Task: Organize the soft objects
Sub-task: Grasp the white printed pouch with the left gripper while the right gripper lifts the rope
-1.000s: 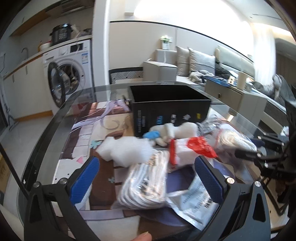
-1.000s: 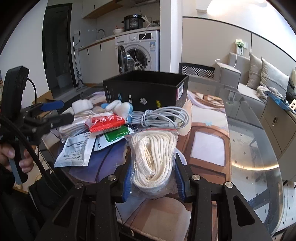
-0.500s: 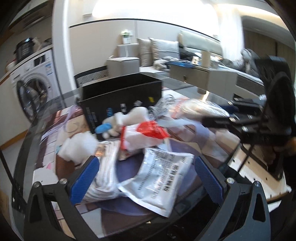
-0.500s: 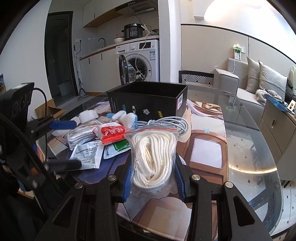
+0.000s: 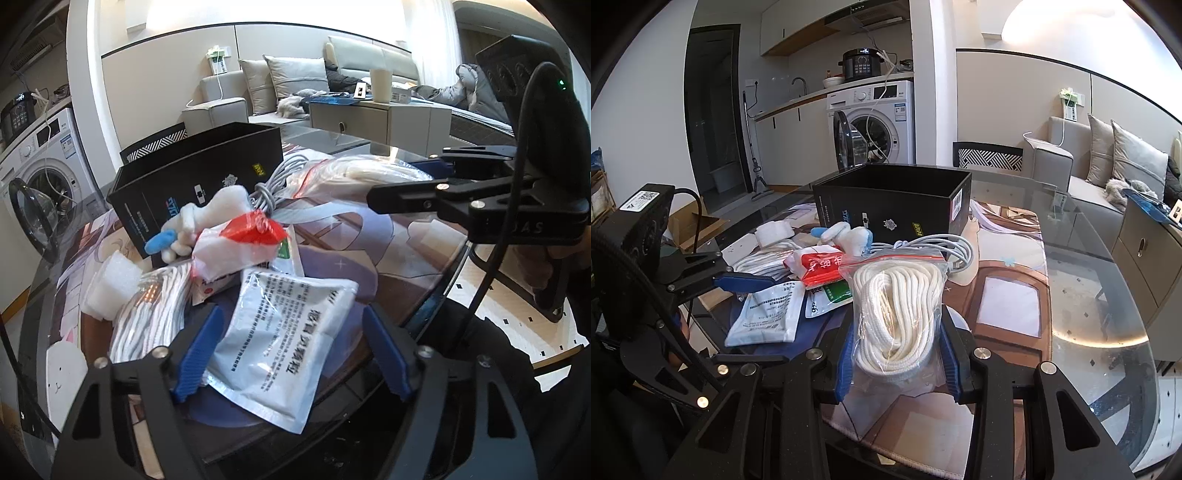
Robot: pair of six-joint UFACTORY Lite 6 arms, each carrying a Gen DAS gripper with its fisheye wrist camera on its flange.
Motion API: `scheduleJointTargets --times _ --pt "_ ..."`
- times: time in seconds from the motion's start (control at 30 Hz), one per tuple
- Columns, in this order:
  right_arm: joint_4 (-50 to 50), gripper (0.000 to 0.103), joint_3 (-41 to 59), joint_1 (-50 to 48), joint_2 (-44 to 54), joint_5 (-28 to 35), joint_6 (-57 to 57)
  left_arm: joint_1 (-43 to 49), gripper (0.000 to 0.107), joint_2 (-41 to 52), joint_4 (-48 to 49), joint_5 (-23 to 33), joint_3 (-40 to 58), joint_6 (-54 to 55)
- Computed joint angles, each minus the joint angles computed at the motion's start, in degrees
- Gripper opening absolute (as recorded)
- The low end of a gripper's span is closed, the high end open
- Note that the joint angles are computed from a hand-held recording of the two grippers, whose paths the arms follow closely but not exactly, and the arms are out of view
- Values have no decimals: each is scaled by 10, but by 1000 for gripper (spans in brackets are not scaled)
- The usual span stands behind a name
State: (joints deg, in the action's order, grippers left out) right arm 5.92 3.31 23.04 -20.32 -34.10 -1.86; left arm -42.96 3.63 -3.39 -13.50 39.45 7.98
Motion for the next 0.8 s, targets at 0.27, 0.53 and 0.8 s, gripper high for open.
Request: scheduleJointTargets --times 0.27,0.53,0.8 --pt "1 40 -2 1 -4 0 -1 19 39 -9 148 6 -4 -145" --pt "13 40 -8 6 -32 6 -6 15 36 -38 189 9 -10 -189" --pt "65 40 -17 27 -94 35 -42 61 36 -97 311 4 -19 -342"
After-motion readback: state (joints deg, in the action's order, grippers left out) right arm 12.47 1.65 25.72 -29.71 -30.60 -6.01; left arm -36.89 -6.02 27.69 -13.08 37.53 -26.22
